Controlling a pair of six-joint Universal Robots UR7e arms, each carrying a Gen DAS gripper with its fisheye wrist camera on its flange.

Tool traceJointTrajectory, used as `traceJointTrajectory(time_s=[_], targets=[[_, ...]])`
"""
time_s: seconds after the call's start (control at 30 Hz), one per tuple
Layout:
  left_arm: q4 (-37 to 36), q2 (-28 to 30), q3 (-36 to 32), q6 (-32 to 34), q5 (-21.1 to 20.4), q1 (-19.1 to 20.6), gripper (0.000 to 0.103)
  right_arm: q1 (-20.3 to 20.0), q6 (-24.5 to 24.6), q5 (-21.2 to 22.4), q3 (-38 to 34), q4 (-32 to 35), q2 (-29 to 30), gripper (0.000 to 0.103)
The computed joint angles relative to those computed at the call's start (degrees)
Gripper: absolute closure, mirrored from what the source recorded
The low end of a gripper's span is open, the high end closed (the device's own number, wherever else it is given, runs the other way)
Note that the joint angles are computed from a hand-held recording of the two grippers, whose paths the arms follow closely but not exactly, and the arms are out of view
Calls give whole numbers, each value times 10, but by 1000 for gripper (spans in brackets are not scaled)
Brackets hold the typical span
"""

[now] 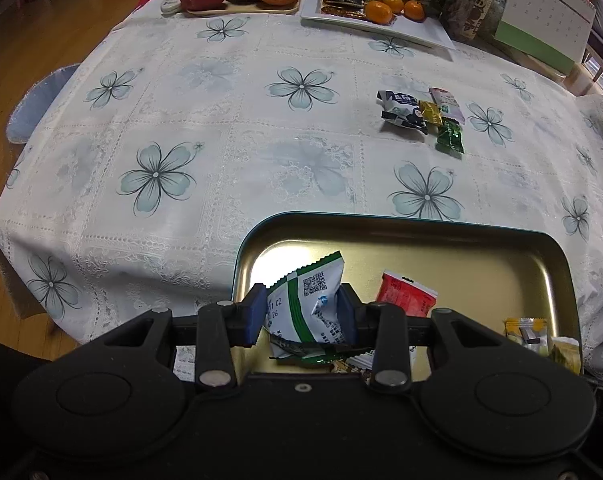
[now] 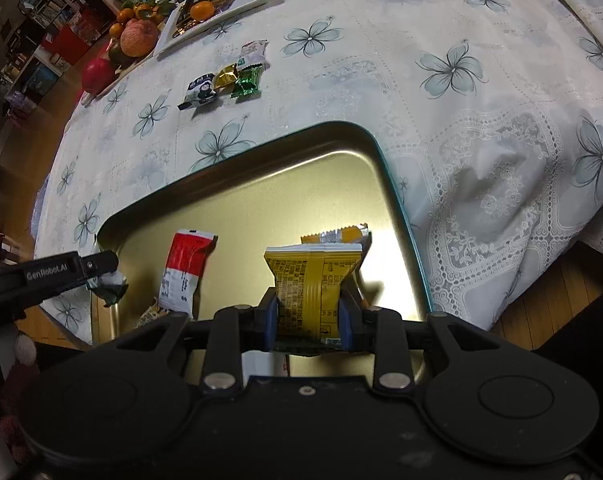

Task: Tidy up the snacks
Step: 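Open the right tool to drop the yellow packet while the left tool drops the green-white packet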

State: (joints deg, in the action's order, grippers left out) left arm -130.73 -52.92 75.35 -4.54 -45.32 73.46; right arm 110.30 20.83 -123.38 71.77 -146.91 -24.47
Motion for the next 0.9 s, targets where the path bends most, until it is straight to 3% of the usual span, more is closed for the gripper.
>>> traceJointTrajectory(time_s=[0.1,0.27,0.53,0.9], targets=[[-2,1,2,2,5,-1,57,3,-6,0,17,-14,-4,71],[-2,3,2,5,10,-2,57,11,-58,18,10,-30,8,71],[7,6,-4,-7,12,0,57,21,-118,74,-26,-9,37,71],[2,6,-2,14,7,-2,54,26,-123,74,-49,18,55,71]])
